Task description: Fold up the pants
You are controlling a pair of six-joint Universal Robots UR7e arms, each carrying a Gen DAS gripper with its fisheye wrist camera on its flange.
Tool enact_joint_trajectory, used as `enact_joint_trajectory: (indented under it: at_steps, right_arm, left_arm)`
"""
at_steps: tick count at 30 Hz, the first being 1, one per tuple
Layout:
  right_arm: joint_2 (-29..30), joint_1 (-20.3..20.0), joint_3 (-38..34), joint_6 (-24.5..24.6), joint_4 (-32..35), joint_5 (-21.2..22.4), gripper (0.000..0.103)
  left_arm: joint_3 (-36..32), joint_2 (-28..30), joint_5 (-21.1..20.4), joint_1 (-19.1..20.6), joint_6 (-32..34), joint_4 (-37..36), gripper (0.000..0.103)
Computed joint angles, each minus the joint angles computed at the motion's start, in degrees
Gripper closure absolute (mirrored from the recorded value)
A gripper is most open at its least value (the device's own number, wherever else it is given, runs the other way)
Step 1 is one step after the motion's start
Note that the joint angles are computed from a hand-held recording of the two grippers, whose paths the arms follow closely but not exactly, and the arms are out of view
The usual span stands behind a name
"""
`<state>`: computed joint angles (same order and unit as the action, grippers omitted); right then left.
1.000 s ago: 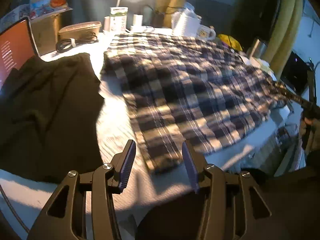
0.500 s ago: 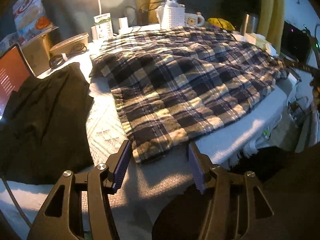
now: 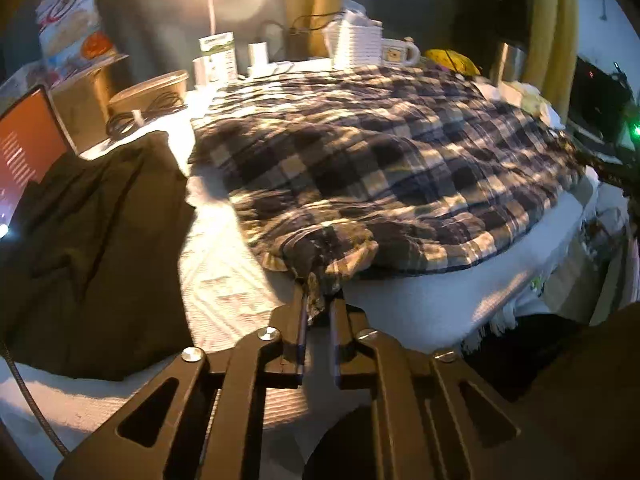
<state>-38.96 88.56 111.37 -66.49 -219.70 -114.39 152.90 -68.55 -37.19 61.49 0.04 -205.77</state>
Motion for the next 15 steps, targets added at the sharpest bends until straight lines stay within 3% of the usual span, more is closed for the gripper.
enact_joint_trajectory:
  at_steps: [3,10,15]
  right_arm:
    - [-1.96,-0.1,1.74,1.62,1.17,1.19,0.033]
    - [-2.69,-0.59,5.38,-2.27,-1.07,3.48,0.033]
    - [1.63,-0.36,2.51,-6.52,0.17,3.0,0.033]
  left_arm:
    - [0.9,-1.67,0.84,-0.69,0.06,-0.34,0.099]
    - [2.81,-6.27,3.26,-2.17,-1.82,0.49,0.1]
    - [3.17,-8.61,3.92,-2.9,-2.79,2.67,0.1]
